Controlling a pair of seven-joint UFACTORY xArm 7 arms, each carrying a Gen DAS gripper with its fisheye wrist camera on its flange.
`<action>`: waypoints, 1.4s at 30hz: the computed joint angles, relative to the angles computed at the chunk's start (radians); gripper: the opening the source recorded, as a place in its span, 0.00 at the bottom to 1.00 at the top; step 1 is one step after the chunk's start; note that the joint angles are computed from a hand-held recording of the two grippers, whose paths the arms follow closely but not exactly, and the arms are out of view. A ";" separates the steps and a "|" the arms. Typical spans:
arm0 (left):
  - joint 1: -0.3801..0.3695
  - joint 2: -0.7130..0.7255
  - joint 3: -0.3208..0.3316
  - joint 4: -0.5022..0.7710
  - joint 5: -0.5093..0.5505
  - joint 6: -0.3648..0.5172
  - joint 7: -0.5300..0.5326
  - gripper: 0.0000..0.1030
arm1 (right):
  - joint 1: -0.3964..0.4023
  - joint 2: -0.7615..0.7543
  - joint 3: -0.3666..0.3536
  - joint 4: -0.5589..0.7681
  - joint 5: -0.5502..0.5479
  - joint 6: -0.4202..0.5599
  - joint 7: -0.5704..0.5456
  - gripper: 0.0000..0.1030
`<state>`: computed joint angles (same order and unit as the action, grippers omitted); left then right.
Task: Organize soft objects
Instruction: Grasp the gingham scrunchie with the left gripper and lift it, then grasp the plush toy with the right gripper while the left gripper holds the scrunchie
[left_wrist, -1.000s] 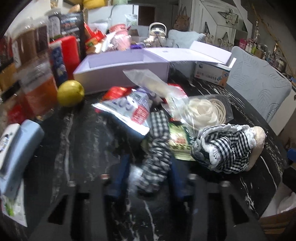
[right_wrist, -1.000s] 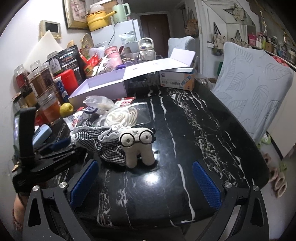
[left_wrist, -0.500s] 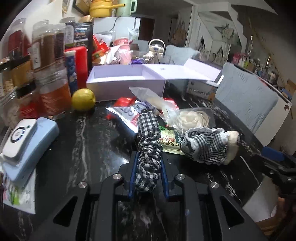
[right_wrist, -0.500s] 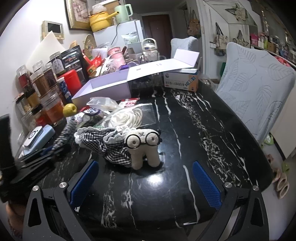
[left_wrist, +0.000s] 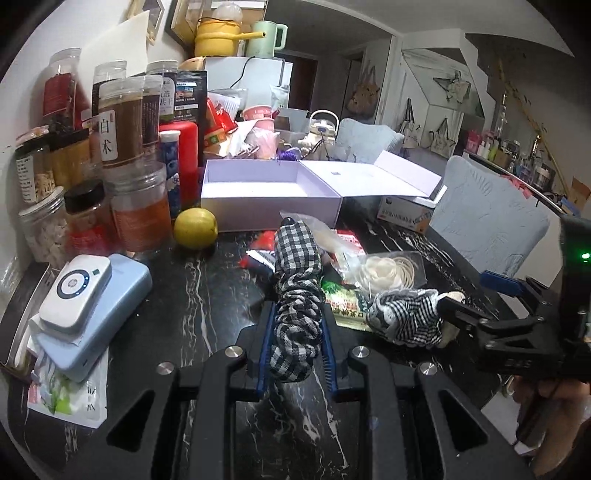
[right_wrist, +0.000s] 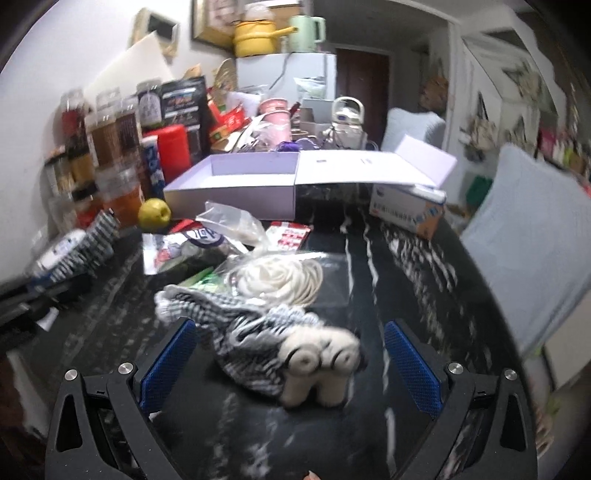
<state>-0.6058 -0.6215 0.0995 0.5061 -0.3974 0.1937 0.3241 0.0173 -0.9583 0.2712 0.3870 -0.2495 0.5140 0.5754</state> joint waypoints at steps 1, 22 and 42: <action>-0.001 -0.001 -0.001 0.000 0.000 -0.002 0.000 0.22 | 0.006 0.018 -0.021 -0.006 -0.009 -0.035 -0.030 1.00; 0.023 -0.045 -0.022 -0.028 0.020 0.029 -0.004 0.22 | 0.062 0.098 -0.137 -0.091 0.197 -0.234 -0.139 0.56; 0.050 0.069 -0.043 0.070 0.090 -0.035 -0.007 0.22 | 0.065 -0.064 -0.121 -0.078 0.214 -0.142 -0.086 0.46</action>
